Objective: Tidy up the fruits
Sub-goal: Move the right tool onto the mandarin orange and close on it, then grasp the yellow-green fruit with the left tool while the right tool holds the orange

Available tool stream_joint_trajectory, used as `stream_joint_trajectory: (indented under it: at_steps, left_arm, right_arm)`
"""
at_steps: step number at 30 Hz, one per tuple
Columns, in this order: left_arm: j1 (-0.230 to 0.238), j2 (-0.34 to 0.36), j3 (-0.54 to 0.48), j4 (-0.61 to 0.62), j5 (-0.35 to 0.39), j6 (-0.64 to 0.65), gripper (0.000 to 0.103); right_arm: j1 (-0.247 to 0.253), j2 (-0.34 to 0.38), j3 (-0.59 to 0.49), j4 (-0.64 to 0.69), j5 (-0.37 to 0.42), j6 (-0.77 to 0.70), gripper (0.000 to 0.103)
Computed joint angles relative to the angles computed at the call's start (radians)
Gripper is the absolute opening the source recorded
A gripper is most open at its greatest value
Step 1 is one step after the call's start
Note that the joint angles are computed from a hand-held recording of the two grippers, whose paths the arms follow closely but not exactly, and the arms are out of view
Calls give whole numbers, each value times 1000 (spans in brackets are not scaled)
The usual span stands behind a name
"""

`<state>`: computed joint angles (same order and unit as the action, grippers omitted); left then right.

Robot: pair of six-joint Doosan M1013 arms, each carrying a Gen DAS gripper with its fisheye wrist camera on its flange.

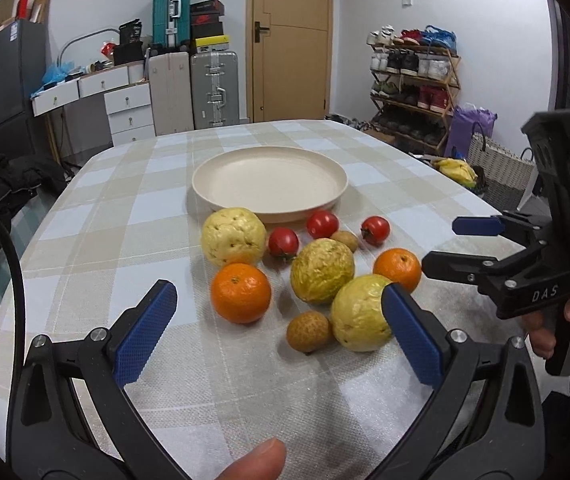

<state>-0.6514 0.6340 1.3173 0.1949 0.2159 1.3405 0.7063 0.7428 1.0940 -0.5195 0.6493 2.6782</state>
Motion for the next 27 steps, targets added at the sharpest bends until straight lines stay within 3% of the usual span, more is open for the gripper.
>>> stream_joint_trajectory:
  at_steps: [6,12,16,21,24,26,27]
  left_arm:
    - [-2,16,-29,-162,61,146,102]
    - [2,14,-28,-259,65,252,102]
    - [5,14,-31,-330,77,328,102]
    - [5,20,-42,-365,106,367,102]
    - [5,19,-42,-412,117,417,102]
    - [2,15,-36,-421,110,443,102]
    - [2,15,-34,-436,108,462,102]
  right_arm:
    - [-5,25,-47,125,35,-140,103]
    - [-9,42,-81,189,55,-211,99]
    - [-14,58,-105,245,71,-269,82]
    - [-10,64,-114,234,73,-294,75]
    - [-11,61,-104,256,40,-313,60]
    - [-13,57,-97,296,14,-360,45]
    - [-10,58,-99,284,18,-362,43]
